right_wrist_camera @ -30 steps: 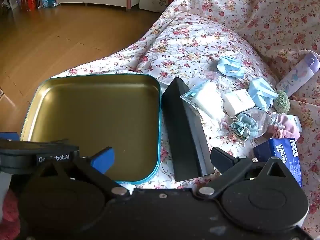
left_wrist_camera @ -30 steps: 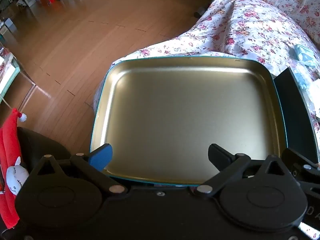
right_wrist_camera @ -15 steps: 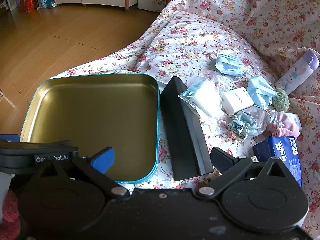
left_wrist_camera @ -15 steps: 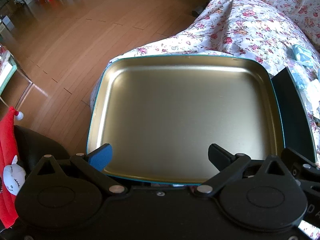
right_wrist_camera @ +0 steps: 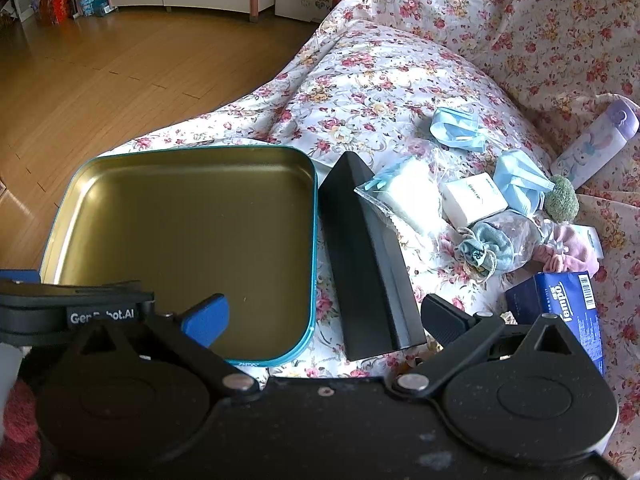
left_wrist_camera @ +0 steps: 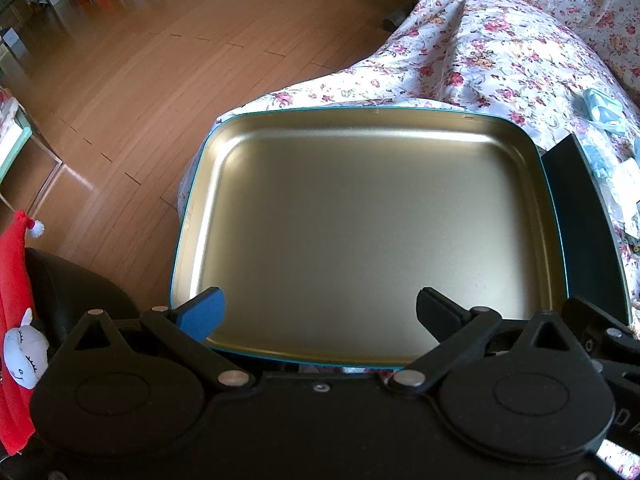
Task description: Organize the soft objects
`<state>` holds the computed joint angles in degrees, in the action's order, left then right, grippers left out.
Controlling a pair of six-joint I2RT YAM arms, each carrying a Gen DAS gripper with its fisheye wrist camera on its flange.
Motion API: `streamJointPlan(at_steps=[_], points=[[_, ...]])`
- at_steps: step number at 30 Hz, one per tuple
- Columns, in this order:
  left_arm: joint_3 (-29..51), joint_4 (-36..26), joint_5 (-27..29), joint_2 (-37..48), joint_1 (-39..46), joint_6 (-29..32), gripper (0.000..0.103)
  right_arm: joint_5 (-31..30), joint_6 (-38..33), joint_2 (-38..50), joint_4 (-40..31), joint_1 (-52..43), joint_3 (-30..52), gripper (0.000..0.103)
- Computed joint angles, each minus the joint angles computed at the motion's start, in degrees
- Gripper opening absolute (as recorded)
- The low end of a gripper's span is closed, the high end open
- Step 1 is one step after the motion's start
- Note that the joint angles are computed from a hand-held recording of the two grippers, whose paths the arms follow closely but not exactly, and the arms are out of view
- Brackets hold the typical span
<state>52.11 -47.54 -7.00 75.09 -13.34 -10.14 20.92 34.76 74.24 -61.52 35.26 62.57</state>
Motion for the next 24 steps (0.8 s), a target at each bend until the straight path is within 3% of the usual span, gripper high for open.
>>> streamJointPlan(at_steps=[24], points=[[0.47,-0.22,0.33,0.50,0.34,0.17,0.098,-0.18,0.02,-0.14,-0.08,0.14,0.12,0.103]])
